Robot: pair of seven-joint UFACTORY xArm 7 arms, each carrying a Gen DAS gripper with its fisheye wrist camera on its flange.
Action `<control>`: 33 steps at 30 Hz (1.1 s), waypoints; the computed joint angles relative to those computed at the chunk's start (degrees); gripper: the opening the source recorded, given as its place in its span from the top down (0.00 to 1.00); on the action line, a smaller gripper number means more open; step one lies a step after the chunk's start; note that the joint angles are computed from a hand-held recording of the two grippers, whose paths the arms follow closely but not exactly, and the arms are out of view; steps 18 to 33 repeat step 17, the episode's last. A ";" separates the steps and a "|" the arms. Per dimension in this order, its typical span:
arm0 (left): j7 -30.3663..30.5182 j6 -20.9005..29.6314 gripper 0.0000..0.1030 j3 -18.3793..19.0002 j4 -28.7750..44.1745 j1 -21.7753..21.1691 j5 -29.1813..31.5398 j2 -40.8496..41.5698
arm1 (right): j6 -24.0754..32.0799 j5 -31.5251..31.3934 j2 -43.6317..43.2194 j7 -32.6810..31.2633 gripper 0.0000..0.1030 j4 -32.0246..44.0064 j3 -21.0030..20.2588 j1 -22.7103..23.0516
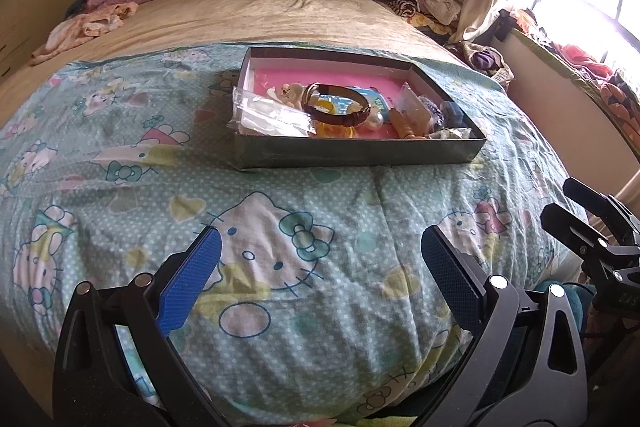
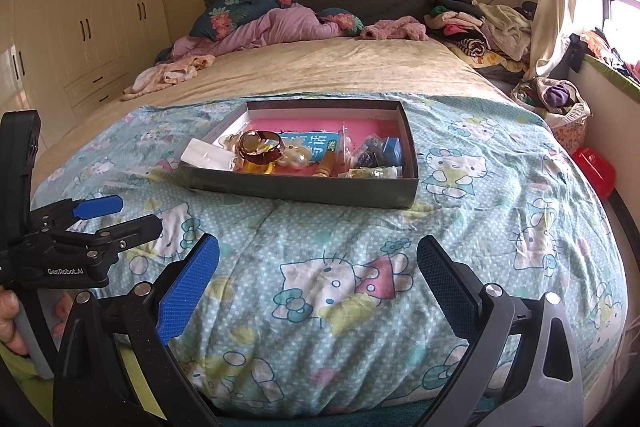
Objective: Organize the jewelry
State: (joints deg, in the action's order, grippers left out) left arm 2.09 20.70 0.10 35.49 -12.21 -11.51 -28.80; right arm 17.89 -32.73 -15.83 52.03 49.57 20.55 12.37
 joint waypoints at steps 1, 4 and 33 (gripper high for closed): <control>-1.46 0.52 0.09 -0.97 0.43 1.54 1.12 0.51 | 0.23 -0.21 0.07 0.31 0.04 0.05 0.07 -0.25; -2.91 -0.52 0.09 -1.00 0.76 3.44 2.53 1.83 | 0.25 -0.10 0.61 0.12 0.04 0.23 -0.57 -0.45; -33.00 -5.41 0.09 0.76 24.28 25.48 28.14 31.98 | 4.91 -5.68 12.03 1.31 0.04 7.49 -11.29 -8.37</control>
